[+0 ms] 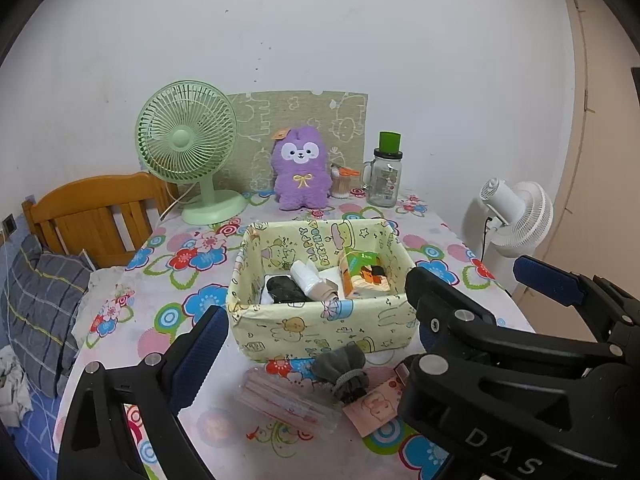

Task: Organize soft objects
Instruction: 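Withdraw both grippers from the box toward the grey pouch and yellow tissue pack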

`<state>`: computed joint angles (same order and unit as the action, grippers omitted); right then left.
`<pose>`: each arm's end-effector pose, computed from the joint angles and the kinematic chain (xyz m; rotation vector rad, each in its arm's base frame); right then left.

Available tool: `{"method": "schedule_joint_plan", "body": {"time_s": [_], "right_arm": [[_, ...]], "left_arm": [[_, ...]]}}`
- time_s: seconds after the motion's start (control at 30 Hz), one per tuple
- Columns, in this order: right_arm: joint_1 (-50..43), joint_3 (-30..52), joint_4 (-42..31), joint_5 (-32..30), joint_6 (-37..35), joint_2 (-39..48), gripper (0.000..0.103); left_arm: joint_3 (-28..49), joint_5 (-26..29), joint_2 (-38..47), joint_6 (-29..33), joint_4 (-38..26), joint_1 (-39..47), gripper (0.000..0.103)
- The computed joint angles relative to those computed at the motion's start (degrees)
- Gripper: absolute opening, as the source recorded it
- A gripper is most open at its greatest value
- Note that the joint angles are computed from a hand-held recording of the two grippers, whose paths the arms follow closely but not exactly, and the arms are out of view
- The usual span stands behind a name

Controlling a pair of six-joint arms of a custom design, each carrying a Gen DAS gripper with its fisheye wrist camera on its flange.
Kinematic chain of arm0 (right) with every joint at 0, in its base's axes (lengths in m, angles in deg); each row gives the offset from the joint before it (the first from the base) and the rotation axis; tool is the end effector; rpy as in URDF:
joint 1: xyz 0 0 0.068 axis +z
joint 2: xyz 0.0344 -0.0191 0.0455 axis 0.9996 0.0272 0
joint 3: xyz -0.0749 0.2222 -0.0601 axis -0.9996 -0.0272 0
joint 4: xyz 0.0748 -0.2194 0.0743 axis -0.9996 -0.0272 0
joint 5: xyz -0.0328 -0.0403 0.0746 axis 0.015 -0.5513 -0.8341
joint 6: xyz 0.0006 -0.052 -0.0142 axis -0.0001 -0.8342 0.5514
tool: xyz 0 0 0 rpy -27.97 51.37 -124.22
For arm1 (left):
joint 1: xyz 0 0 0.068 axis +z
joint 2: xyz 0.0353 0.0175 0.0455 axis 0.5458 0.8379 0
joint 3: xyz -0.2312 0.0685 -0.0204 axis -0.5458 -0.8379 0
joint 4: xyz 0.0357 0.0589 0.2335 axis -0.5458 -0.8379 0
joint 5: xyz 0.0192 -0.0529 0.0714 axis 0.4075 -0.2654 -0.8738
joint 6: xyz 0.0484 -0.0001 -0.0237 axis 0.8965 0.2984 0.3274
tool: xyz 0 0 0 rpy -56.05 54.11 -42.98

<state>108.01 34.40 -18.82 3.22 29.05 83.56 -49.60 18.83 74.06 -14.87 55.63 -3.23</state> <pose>0.2142 0.0731 0.1486 -0.1812 2.1694 0.1856 0.1830 -0.1130 0.1365 -0.0221 2.1538 -0.0322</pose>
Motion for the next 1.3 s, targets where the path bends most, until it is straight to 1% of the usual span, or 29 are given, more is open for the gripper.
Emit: {"method": "schedule_joint_plan", "body": {"time_s": [0.23,0.7,0.87,0.97,1.17,1.3], "right_arm": [[-0.07,-3.09,1.4,-0.41,-0.12,-1.29,0.092],[-2.32,-8.46,6.43,-3.94,-0.37,-0.7,0.092],[-3.24,-10.06,9.2,-4.19,-0.5,0.98,0.092],[-4.68,-10.68,10.54,-5.76,-0.88,2.41,0.092],[-5.59,-11.01,14.8,-5.99,-1.3,8.74,0.092],[-5.69,-10.61,16.25,-5.7,-1.2,11.5,0.092]], "left_arm": [[-1.95,-1.8,0.76,-2.07,1.23,-2.39,0.097],[-4.27,-2.46,4.69,-4.55,5.41,-5.55,0.097],[-3.94,-1.78,8.27,-5.15,7.42,-5.81,0.097],[-4.09,-0.86,10.77,-5.69,9.52,-5.88,0.097],[-3.38,1.54,16.86,-5.64,13.41,-5.12,0.097],[-3.3,2.46,18.9,-5.2,15.17,-4.74,0.097]]}}
